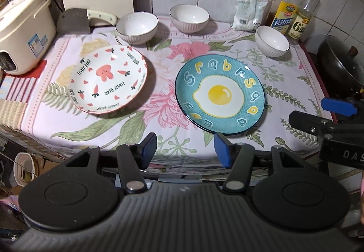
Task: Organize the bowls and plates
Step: 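Lower the blue plate onto the white plate and open both tools, then move both tools to the rim of the pink bunny-print plate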
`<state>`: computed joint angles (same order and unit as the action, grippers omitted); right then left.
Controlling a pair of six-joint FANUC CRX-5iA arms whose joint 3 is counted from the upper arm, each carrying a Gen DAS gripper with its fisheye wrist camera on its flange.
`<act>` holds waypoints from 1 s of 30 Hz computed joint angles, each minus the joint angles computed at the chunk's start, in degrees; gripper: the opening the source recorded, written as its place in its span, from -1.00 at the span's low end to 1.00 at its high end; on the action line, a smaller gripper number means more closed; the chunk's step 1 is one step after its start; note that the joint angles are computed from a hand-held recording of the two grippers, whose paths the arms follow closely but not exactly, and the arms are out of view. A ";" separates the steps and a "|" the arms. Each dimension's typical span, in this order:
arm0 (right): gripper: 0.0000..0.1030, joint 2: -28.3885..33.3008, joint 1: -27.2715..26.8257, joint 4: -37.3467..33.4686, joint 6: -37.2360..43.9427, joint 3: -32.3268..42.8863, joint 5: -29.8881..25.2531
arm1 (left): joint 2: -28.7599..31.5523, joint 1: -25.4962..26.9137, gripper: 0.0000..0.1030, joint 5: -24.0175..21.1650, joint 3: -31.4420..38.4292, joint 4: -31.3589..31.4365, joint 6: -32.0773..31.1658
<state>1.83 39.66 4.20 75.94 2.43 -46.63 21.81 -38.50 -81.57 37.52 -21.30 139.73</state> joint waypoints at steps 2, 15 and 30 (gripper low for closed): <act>0.62 -0.52 0.48 -0.33 0.92 0.31 -0.37 | -0.54 -0.71 0.12 -0.95 0.24 -1.48 0.04; 0.62 -0.58 2.83 -4.65 7.18 3.96 -0.77 | -4.91 -1.46 0.41 -0.97 -3.22 -6.49 1.20; 0.62 6.89 2.72 -12.25 14.37 10.15 3.78 | -12.14 2.85 0.58 9.33 -16.95 -9.49 12.82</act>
<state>8.73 42.38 -8.05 90.31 12.58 -42.84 9.67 -35.64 -72.24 20.57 -30.79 152.55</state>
